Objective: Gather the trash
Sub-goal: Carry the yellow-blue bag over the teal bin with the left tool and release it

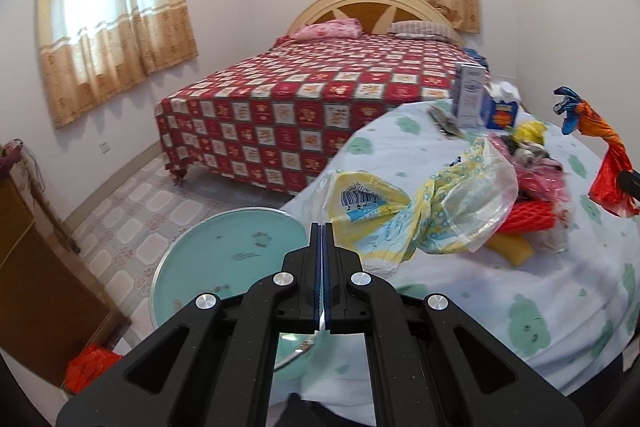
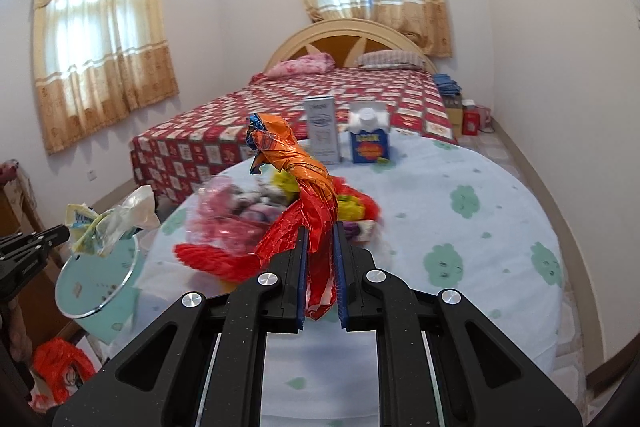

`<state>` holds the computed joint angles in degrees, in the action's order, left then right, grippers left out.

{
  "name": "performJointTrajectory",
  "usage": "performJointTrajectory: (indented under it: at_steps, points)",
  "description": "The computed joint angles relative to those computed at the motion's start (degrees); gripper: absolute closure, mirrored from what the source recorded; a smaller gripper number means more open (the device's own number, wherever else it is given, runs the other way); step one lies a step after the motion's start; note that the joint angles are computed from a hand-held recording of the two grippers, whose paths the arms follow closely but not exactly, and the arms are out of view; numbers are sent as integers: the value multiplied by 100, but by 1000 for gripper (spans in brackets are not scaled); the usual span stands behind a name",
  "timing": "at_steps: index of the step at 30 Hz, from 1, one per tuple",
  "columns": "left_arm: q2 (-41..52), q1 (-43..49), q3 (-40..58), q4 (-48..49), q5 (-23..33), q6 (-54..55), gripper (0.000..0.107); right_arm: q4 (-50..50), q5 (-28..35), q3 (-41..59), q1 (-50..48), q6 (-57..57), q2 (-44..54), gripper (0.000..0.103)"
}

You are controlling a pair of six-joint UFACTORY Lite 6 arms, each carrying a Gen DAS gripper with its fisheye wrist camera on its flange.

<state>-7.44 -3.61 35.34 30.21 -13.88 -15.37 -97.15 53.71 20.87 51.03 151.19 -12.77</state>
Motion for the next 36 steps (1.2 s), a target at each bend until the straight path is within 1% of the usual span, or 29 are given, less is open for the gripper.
performJointTrajectory:
  at_steps: [6,15,29,34,36]
  points:
    - [31,476,36,417,-98,-165,107,-401,-208,496,-67,33,508,90]
    - [315,1248,259,989,-269,-480,107,-686,-414,1364,-26,-106,1413,90]
    - [719,2105,597,1276,-448,-512,107,-975,-943,2698,-181,-586,2567,90]
    - [912,2274,721,1063,-454,-268,107,-944,-1166,3252,-227,-874,2993,90]
    - [996,2367,799,1175,-461,-354,107,-904,-1241,3500,-229,-1017,3192,90]
